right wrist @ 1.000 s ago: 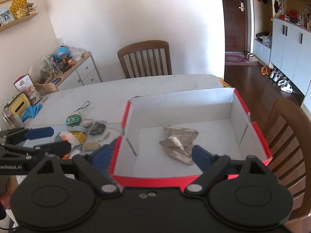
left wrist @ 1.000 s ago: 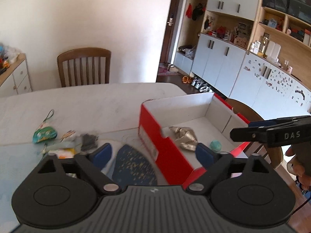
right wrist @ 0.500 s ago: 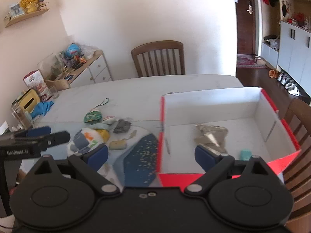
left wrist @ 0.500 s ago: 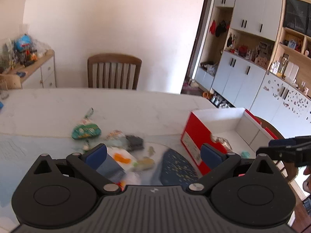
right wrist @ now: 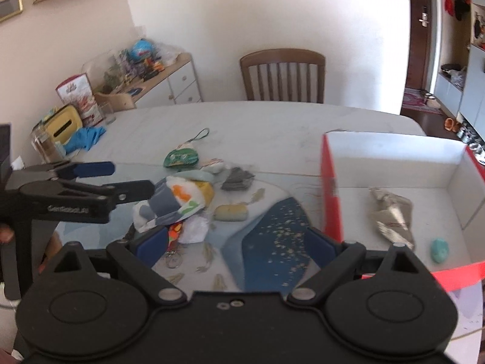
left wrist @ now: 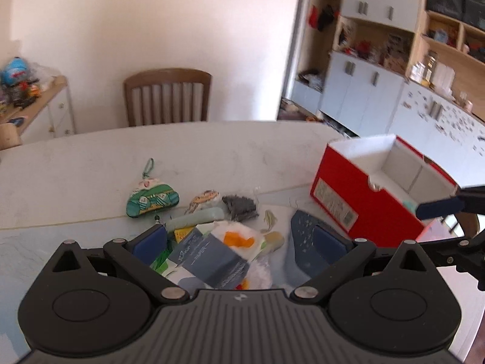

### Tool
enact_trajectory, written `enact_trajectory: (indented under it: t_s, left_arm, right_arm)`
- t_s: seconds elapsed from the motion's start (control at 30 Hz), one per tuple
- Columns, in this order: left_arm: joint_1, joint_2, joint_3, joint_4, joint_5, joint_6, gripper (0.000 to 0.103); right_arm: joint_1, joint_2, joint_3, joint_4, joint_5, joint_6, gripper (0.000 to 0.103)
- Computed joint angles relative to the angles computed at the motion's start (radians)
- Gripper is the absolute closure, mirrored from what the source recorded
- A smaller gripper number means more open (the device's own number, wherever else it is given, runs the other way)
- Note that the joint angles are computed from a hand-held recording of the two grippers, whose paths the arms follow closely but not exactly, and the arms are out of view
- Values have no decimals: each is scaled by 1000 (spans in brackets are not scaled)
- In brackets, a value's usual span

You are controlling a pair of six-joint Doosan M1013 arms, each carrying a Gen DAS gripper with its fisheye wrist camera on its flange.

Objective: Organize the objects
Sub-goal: 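Grasp the white plastic bag with the left gripper while the right grasps clear wrap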

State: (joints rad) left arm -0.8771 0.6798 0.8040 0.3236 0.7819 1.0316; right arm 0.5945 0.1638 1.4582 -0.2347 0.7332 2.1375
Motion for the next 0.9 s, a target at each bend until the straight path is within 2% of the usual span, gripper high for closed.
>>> enact_trajectory:
  t_s: [0.1,0.37,0.63,0.8,0.9]
  left_arm:
    - [20,15,-13,-76,0,92,0]
    - [56,85,-105,-222,78,263,0]
    - [90,127,-155,-363,132,298,0]
    - [100,137,-161,-394,145,290,1]
    - [105,133,-148,-417,137,292,8]
  right_arm:
    - [3,22,-16,22,3,-36,8]
    - [5,91,-55,95,28,-139,9]
    - [-2,152,-94,170,31,-211,13]
    - [-8,182,-115,202,28,-227,16]
    - [-8,197,-127,216,32,-245,19]
